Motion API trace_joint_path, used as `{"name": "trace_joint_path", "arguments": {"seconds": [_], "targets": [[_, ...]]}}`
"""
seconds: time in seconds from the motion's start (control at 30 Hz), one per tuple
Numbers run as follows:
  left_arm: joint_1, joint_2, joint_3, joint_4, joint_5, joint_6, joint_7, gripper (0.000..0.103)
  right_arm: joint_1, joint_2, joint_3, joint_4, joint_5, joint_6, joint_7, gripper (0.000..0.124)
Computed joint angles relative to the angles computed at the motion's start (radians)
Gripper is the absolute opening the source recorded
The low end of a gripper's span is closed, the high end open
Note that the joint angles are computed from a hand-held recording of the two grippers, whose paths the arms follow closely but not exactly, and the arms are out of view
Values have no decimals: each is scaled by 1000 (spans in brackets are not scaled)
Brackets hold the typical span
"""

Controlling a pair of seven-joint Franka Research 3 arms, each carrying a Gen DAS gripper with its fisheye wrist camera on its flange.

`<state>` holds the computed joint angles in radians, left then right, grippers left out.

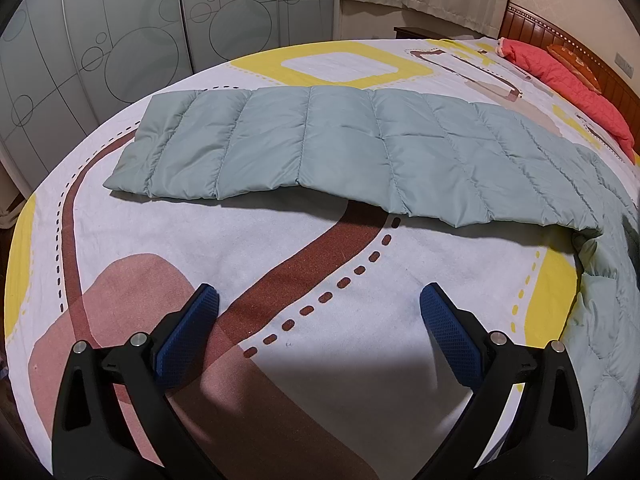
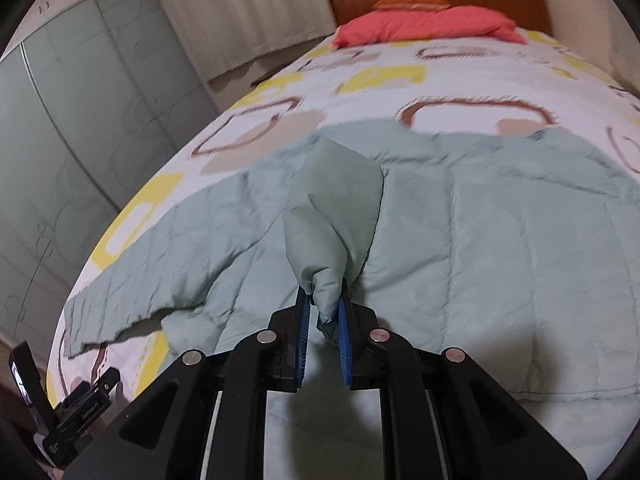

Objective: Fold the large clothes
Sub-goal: 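Carry the sleeve across the jacket body and open the right gripper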

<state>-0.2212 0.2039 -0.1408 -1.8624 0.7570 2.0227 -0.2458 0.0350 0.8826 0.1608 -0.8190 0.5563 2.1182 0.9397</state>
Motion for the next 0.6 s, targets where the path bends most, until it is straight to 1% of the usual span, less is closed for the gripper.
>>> {"name": "trace_joint_path", "arguments": {"seconds": [0.07, 0.1, 0.23, 0.33, 0.37, 0.4, 0.43, 0.47, 0.53, 0.6], "targets": [[0, 0, 0, 0, 0, 0, 0, 101, 10, 11, -1, 14, -12, -27, 1, 13], [-1, 1, 0, 2, 0, -1, 0, 101, 10, 3, 1, -4, -12, -30, -7, 13], [0, 0, 0, 0, -1, -2, 1, 101, 17, 10, -3, 2, -23, -60, -18, 13], [0, 0, 0, 0, -1, -1, 1, 101, 13, 11, 2, 0, -17, -68, -28, 20], [0, 0, 0, 0, -1, -1, 1, 101, 11, 6, 4, -5, -13, -72, -35, 27], [0, 0, 0, 0, -1, -1, 1, 101, 6, -13, 7, -36, -5, -66, -47, 41], [0, 0, 0, 0, -1, -1, 1, 101, 0, -30, 12, -59, 7, -65, -61, 50], [0, 0, 0, 0, -1, 0, 1, 101, -9, -57, 17, -99, 23, -53, -82, 64], [0, -1, 0, -1, 0, 0, 0, 101, -29, -118, 23, -191, 61, -13, -134, 66], [0, 2, 0, 3, -1, -2, 2, 101, -48, -146, 17, -216, 87, -20, -156, 66]]}}
